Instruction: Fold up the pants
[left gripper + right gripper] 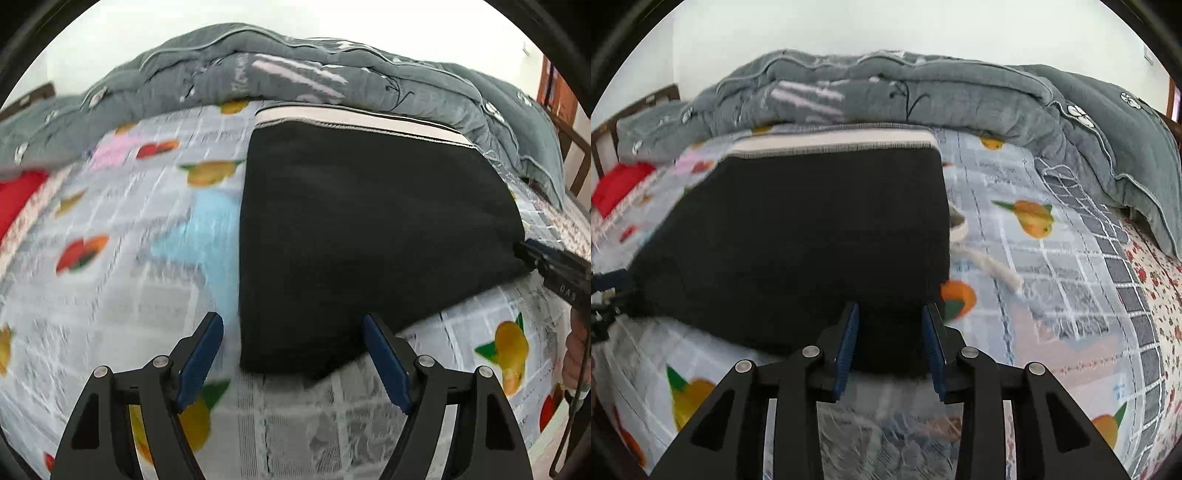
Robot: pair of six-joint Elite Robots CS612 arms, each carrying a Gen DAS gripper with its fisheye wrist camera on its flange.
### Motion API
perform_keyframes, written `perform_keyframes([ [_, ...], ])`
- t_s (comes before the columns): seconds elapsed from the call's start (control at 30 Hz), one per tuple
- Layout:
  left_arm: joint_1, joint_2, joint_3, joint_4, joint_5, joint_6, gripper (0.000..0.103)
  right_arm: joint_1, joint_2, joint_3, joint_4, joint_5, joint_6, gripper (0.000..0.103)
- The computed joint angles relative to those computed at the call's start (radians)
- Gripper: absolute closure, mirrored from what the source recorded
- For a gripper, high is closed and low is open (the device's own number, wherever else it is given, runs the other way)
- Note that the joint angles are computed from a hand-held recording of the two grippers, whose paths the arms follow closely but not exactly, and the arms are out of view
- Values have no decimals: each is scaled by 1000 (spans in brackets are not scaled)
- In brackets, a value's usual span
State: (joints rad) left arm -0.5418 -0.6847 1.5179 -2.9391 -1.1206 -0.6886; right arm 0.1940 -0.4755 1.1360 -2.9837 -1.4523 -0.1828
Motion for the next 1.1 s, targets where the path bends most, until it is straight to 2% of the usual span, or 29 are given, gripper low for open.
perform_keyframes([
  [0.2, -30, -27, 62, 19, 89, 11, 26, -24, -44, 80, -40, 6, 13, 69],
  [0.3, -27, -27, 51, 50, 100, -45, 27, -32, -45, 86, -35, 18, 55, 69],
  [0.4, -19, -28, 31, 109, 124, -144, 27, -32, -46, 88, -8, 14, 76, 69],
  [0.47, -13, -36, 43, 81, 99, -178, 29, -33, -60, 110, -17, 18, 70, 69],
  [0.53, -18, -44, 58, 52, 99, -172, 29, -37, -80, 140, -50, 20, 65, 69],
  [0.67, -41, -62, 76, 35, 145, -140, 30, -43, -115, 182, -91, 19, 93, 68],
  [0.8, -65, -95, 107, -37, 153, -127, 31, -37, -152, 217, -106, -24, 104, 66],
  [0.9, -91, -122, 124, -57, 204, -116, 31, -37, -188, 241, -74, -30, 121, 66],
  [0.97, -108, -140, 137, -74, 234, -111, 30, -38, -215, 274, -108, -34, 145, 65],
  [1.03, -123, -157, 147, -83, 259, -114, 30, -38, -237, 300, -136, -42, 150, 48],
  [1.07, -130, -164, 153, -97, 263, -109, 29, -38, -250, 319, -159, -39, 151, 30],
  [1.1, -135, -169, 156, -97, 268, -110, 28, -39, -256, 328, -174, -31, 149, 19],
])
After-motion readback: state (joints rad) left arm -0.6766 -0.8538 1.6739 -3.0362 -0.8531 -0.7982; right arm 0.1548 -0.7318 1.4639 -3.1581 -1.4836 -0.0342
